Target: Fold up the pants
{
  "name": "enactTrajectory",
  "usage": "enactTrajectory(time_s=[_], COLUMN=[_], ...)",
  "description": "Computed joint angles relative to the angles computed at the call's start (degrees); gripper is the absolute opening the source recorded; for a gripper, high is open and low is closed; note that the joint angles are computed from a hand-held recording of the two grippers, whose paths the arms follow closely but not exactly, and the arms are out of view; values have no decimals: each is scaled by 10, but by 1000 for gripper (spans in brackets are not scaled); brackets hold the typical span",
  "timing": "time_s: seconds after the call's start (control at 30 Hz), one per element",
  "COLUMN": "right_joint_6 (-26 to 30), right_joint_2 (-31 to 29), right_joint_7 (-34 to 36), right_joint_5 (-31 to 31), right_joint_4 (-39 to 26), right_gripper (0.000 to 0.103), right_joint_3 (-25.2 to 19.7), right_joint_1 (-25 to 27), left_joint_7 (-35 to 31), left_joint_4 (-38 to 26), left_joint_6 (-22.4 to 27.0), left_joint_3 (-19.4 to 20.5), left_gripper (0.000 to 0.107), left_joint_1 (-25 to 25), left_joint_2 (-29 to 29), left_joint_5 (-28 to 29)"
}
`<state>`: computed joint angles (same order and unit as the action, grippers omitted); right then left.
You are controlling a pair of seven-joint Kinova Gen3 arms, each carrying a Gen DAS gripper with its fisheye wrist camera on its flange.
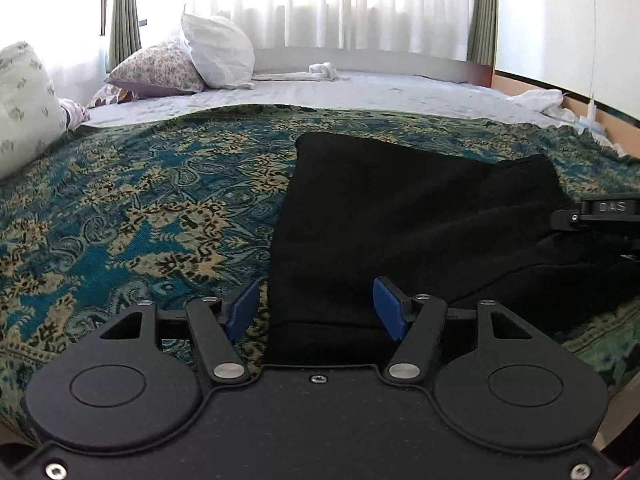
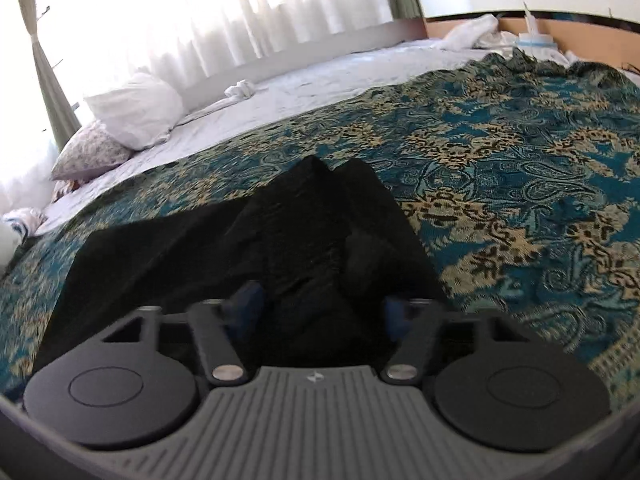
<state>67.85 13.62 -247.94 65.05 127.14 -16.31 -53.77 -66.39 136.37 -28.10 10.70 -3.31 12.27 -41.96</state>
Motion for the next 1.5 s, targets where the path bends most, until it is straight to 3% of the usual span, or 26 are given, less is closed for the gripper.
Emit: enactTrajectory(time_s=[0.07, 0.2, 0.3, 0.4, 0.67, 0.7, 0.73, 0.77, 0.83, 0.97, 1.17, 1.37, 1.5], right_joint_6=[20, 113, 155, 136, 169, 170, 168, 161, 152, 200, 268, 241, 203], right_joint_2=[-3, 23, 61, 66, 89, 88, 86, 80, 62, 56, 84, 101, 118], right_joint_7=[-17, 44, 86, 56, 75, 79, 87, 92, 74, 25, 78, 126, 147], right_joint_5=[-9, -53, -89, -96, -93, -94, -96, -96, -102, -129, -129, -46, -28], right_joint_4=[-4, -44, -75, -61, -62, -59, -57, -51, -38, -40, -84, -109, -120], right_gripper=[30, 27, 27, 31, 36, 39, 52, 58, 65, 69, 71, 72, 72], right_joint_3=[16, 72, 63, 14, 17, 15, 16, 8, 13, -2, -11, 0, 8], right_joint_1=[-21, -121, -117, -62, -81, -83, -82, -71, -76, -105, -135, -132, -122], left_joint_7=[10, 29, 35, 73, 67, 60, 62, 73, 116, 157, 195, 96, 125], left_joint_4=[0, 15, 18, 19, 24, 24, 22, 20, 12, 12, 15, 23, 20], left_joint_6=[-1, -14, -9, -21, -33, -31, -30, -32, -30, -30, -60, -18, -21], left_joint_3=[4, -1, -10, -8, -24, -27, -34, -34, -22, -29, -47, -44, -35], left_gripper=[61, 61, 61, 62, 63, 63, 66, 68, 68, 66, 66, 66, 66], left_joint_1=[-2, -13, -6, -19, -18, -16, -12, -18, -42, -46, -41, 6, -12], left_joint_2=[-2, -25, -27, -22, -23, -23, -22, -21, -20, -35, -48, -43, -38], left_joint_5=[-7, -45, -56, -93, -100, -94, -97, -110, -152, -183, -228, -140, -168])
